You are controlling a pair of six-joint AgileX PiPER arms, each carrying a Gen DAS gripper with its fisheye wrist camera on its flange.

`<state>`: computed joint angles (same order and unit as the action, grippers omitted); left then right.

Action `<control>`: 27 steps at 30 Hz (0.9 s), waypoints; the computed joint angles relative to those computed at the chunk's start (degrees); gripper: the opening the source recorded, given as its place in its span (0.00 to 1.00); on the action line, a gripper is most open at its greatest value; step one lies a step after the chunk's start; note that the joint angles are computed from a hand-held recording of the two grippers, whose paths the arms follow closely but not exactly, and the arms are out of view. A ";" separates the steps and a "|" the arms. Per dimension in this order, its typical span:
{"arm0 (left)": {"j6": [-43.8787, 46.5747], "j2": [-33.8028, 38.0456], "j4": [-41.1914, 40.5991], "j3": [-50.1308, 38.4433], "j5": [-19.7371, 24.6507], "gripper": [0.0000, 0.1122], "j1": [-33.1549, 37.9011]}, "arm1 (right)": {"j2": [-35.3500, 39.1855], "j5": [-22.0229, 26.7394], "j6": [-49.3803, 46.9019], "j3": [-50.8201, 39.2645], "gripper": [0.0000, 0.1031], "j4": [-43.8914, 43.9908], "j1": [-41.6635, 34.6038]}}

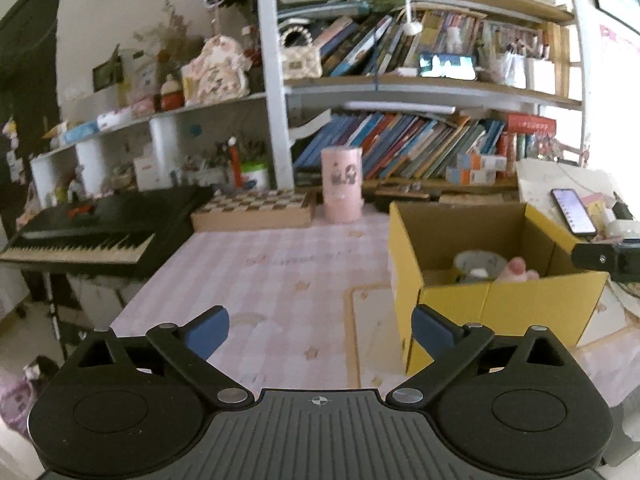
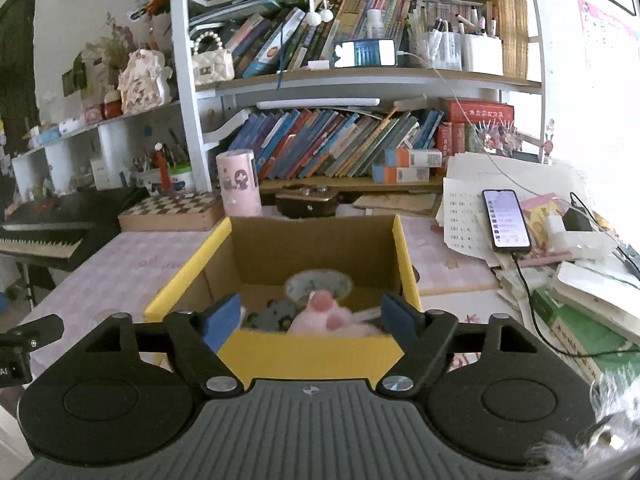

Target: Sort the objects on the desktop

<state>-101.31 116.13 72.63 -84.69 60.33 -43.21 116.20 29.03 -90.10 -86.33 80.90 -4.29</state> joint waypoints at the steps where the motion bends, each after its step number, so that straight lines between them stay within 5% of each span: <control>1: -0.64 -0.24 -0.60 0.68 0.46 0.89 -0.30 | -0.95 -0.44 -2.77 2.17 0.78 1.93 0.21; 14: -5.59 -3.12 -3.09 8.21 3.66 0.92 -2.94 | -8.81 -6.31 -13.46 19.03 0.89 8.63 3.95; 27: -5.64 -4.93 -6.72 11.21 0.59 0.92 -2.44 | -9.96 -7.63 -3.14 20.79 1.00 -1.09 5.21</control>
<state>-106.96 111.20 65.91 -73.47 60.92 -45.64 106.25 21.40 -93.24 -65.53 79.81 0.92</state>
